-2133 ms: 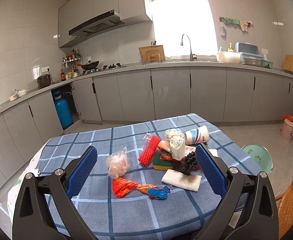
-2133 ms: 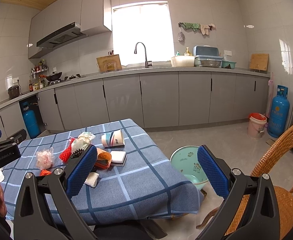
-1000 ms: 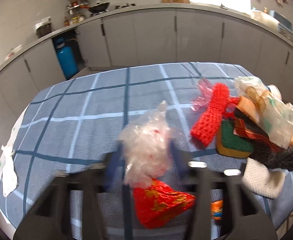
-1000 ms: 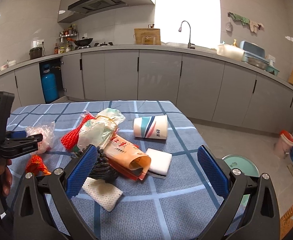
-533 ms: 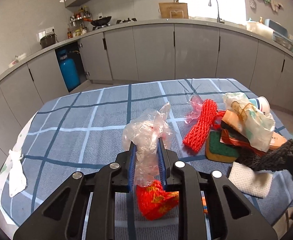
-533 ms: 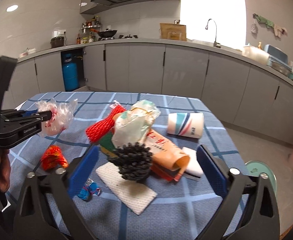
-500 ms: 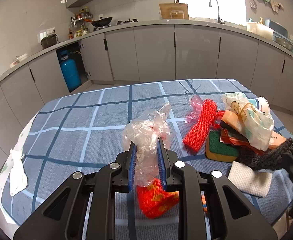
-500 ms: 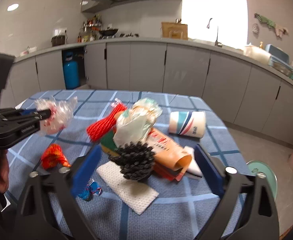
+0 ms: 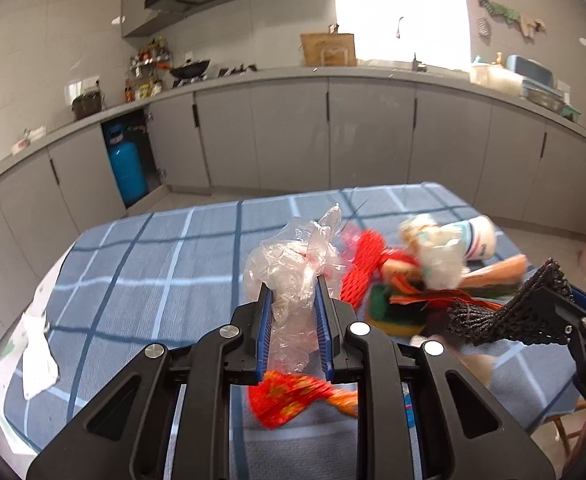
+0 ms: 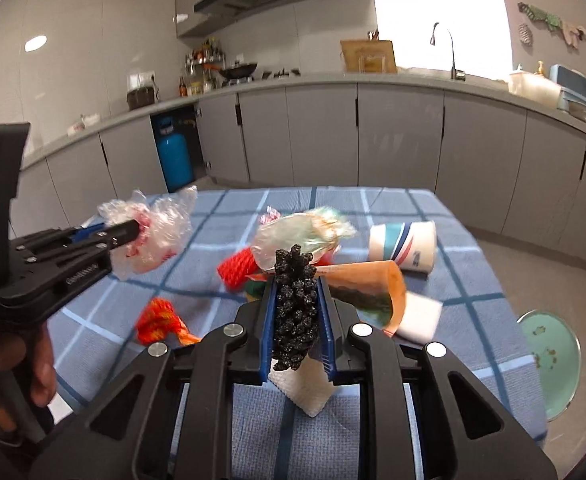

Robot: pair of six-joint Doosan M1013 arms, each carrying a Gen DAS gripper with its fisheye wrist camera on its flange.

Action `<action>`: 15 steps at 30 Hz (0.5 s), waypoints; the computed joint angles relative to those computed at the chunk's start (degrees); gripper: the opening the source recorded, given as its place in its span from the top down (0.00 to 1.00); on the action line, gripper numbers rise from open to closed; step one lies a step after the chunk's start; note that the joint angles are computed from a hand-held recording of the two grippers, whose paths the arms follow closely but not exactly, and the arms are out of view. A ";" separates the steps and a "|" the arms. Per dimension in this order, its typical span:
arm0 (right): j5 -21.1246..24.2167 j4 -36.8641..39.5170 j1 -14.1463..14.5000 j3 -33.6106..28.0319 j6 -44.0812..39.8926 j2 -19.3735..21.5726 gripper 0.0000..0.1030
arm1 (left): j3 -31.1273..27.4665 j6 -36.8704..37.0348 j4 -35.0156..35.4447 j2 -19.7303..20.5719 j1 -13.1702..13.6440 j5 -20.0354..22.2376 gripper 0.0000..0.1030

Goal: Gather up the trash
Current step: 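Carry both items to the green basin and open both tools to drop them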

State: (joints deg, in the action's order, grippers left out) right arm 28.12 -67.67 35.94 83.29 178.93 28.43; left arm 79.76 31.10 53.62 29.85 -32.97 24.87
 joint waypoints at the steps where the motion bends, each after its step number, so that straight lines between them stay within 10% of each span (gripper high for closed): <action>1: -0.06 -1.28 -0.01 0.42 1.60 -0.44 0.80 | -0.19 0.09 0.17 -0.02 -0.18 -0.42 0.80; 15: 5.89 -14.86 -0.94 6.12 18.07 -5.10 0.80 | -5.13 6.09 -1.82 1.84 -3.06 -4.25 0.80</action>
State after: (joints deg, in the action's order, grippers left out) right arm 34.01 -82.53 35.00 89.42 197.00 23.32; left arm 74.63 37.19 51.80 31.70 -36.03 20.62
